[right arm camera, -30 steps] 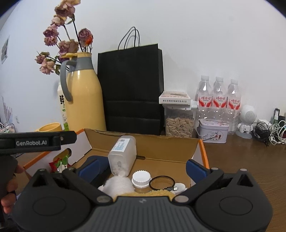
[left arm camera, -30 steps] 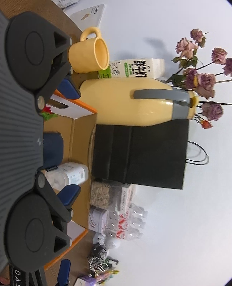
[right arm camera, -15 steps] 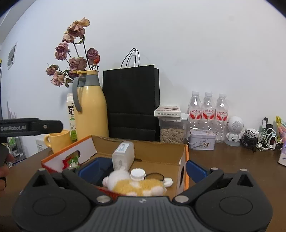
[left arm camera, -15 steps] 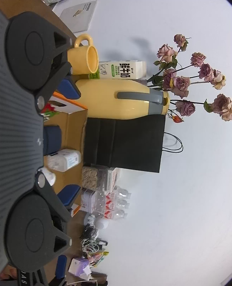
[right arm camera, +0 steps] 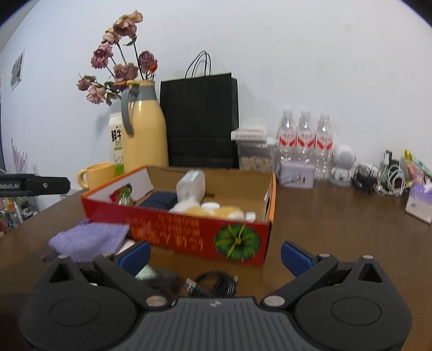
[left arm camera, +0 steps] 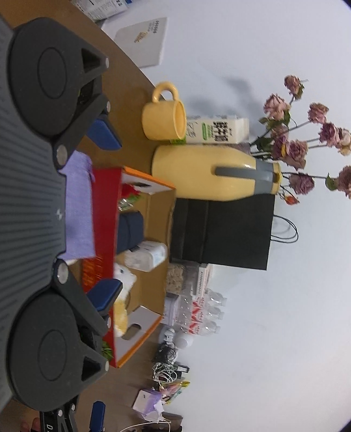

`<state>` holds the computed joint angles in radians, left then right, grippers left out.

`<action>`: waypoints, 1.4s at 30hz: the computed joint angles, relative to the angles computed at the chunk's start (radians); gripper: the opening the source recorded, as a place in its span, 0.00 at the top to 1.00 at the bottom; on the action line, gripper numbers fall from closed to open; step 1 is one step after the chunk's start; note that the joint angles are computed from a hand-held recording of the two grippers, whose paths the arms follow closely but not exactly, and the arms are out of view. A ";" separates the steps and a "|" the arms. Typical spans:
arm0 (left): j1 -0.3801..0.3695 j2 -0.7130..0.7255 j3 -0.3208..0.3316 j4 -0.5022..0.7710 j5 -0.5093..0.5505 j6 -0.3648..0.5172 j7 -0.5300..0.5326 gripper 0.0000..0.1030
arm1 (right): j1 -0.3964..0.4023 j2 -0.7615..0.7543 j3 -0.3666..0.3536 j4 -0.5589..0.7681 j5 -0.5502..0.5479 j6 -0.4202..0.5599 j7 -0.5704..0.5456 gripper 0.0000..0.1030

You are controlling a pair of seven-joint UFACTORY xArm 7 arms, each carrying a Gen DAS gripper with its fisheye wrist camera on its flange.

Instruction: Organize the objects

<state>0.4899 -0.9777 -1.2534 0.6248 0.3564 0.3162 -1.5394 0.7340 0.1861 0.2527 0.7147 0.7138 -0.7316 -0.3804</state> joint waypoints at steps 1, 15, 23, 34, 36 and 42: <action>-0.024 -0.003 0.007 -0.009 -0.005 0.017 -0.001 0.00 | 0.003 -0.005 0.004 -0.012 0.005 0.000 0.004 0.00; -0.265 0.039 0.073 -0.070 0.037 0.200 -0.070 0.00 | 0.058 -0.069 0.059 -0.111 0.147 0.016 -0.036 0.00; -0.349 0.084 0.103 -0.088 0.089 0.261 -0.141 0.00 | 0.084 -0.056 0.070 -0.091 0.220 0.064 -0.128 0.00; -0.410 0.161 0.140 -0.093 0.180 0.297 -0.224 0.00 | 0.135 0.038 0.008 0.089 0.434 0.191 -0.394 0.00; -0.416 0.179 0.146 -0.093 0.196 0.301 -0.239 0.00 | 0.126 0.041 0.007 0.095 0.434 0.214 -0.389 0.00; -0.413 0.241 0.153 -0.082 0.258 0.293 -0.281 0.00 | 0.107 0.023 0.006 0.043 0.287 0.211 -0.240 0.31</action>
<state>0.0767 -0.7366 -1.1007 0.5432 0.6146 0.6097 -1.8207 0.8409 0.2091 0.2589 0.7575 1.0010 -0.5202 -0.6202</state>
